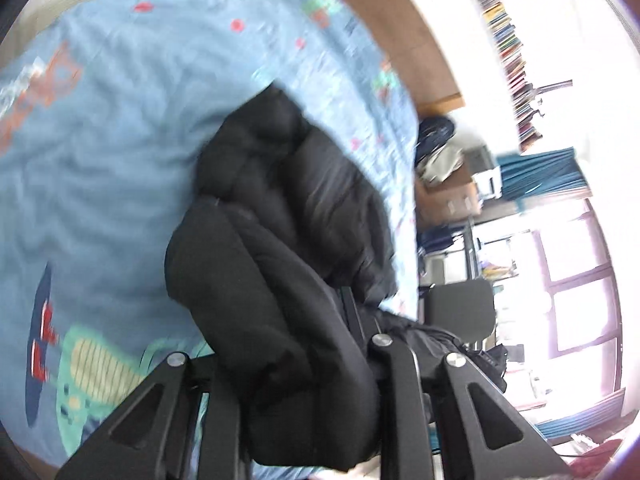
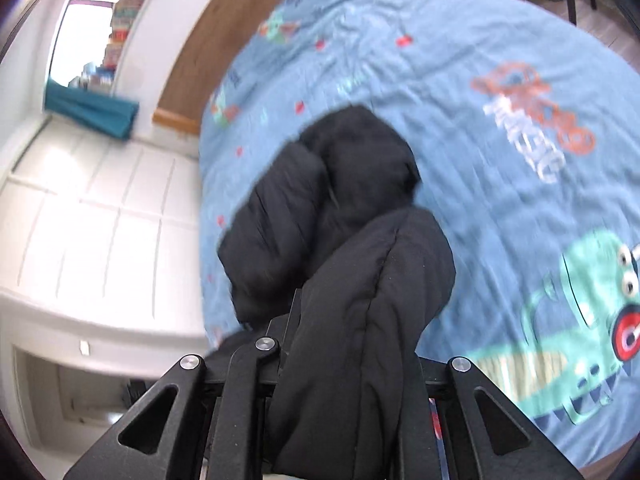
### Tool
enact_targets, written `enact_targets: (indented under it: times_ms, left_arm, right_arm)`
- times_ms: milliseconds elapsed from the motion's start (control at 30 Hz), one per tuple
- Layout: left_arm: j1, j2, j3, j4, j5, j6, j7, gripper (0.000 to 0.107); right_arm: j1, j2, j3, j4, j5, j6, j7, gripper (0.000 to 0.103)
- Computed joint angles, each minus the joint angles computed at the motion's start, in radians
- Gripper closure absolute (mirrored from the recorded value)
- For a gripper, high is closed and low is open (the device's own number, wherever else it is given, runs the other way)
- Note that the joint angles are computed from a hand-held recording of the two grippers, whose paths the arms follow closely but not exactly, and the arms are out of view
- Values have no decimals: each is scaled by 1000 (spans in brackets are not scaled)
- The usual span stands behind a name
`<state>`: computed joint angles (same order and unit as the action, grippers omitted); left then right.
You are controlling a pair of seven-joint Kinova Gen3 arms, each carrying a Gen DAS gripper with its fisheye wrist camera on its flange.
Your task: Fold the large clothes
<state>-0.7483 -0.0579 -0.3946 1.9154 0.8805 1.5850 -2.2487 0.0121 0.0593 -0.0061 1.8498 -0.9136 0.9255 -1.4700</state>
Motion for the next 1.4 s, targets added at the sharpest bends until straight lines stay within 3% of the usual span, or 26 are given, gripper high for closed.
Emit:
enact_targets:
  times_ms: [200, 433, 500, 633, 733, 967, 1100, 1167, 1267, 1300, 1400]
  left_arm:
    - [36, 79, 62, -174, 115, -57, 104, 88]
    - [106, 216, 184, -377, 113, -240, 277, 88]
    - [131, 272, 224, -426, 96, -317, 328, 88]
    - [176, 412, 296, -537, 37, -456, 443, 88]
    - [221, 520, 312, -624, -37, -523, 530, 87]
    - [266, 751, 366, -808, -181, -565, 658, 83]
    - [267, 838, 410, -878, -215, -585, 727, 75]
    - [262, 859, 432, -903, -234, -588, 753, 72]
    - [224, 872, 490, -915, -226, -595, 756, 59]
    - [191, 869, 530, -898, -199, -611, 734, 51]
    - [112, 838, 599, -821, -98, -658, 670, 38]
  right_arm:
    - [21, 101, -20, -177, -11, -45, -116, 86]
    - [-52, 304, -5, -498, 200, -10, -386, 86]
    - [-50, 370, -35, -587, 270, 2, -467, 86]
    - [-103, 524, -19, -772, 385, 15, -608, 86]
    - [-118, 633, -26, -902, 446, 50, -676, 86]
    - [-128, 870, -79, -1171, 545, 128, -762, 81]
    - [-125, 945, -109, -1236, 564, 139, -791, 80]
    - [-120, 954, -123, -1232, 560, 120, -798, 75]
    - [-92, 938, -163, -1169, 526, 35, -774, 51]
    - [-86, 936, -172, -1166, 517, 26, -763, 39]
    - [-80, 932, -181, -1180, 504, 29, -737, 28]
